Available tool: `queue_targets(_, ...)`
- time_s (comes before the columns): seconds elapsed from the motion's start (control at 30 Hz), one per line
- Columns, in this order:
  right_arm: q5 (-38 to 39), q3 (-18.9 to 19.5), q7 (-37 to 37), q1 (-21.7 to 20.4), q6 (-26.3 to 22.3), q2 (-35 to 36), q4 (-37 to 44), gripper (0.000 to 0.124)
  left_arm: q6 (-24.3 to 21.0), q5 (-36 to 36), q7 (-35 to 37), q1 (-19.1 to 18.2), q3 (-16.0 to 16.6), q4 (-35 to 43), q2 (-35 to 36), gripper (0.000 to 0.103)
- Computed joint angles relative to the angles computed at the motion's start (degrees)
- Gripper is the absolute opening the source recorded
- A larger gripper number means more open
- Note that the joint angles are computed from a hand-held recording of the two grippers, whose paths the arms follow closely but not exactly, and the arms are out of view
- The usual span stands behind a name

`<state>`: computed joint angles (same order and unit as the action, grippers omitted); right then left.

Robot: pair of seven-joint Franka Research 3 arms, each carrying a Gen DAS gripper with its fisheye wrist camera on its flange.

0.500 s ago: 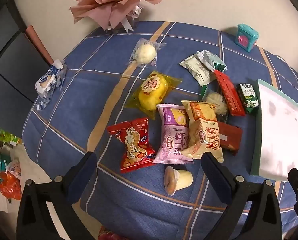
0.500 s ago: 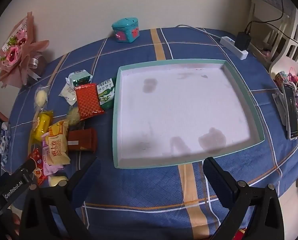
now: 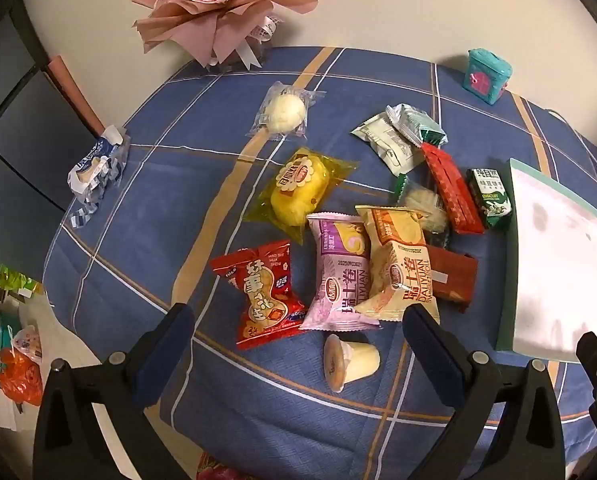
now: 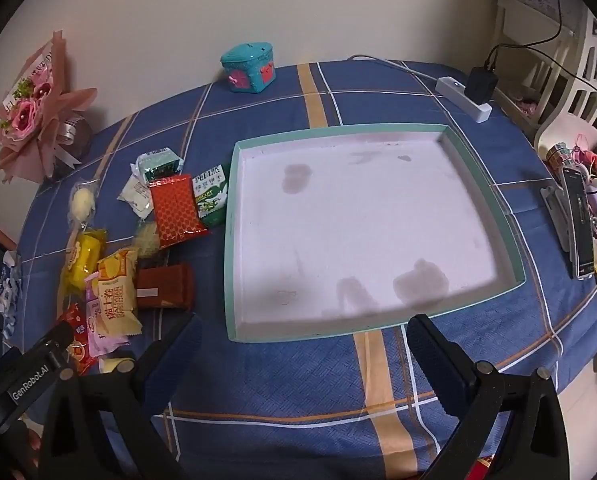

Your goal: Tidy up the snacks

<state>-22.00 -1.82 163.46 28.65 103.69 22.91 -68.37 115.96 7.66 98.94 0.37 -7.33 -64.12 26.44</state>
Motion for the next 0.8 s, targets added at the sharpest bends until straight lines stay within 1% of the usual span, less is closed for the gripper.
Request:
queue_targets(0.1, 0.09, 0.01, -0.03, 0.29, -0.67, 0.99, 1.58, 0.103, 0.34, 0.1, 0.02, 0.0, 0.01, -0.3, -0.15, 0.103)
queue_targets(0.3, 0.2, -0.2, -0.29, 0.44, -0.73, 1.1, 1.76, 0.103, 0.49, 0.3, -0.13, -0.05, 0.06, -0.45, -0.25, 0.103)
queue_targets(0.8, 0.65, -0.05, -0.35, 0.26, 0.77, 0.55, 0.95, 0.103, 1.48, 1.96, -0.75, -0.56, 0.35, -1.55, -0.72, 0.103)
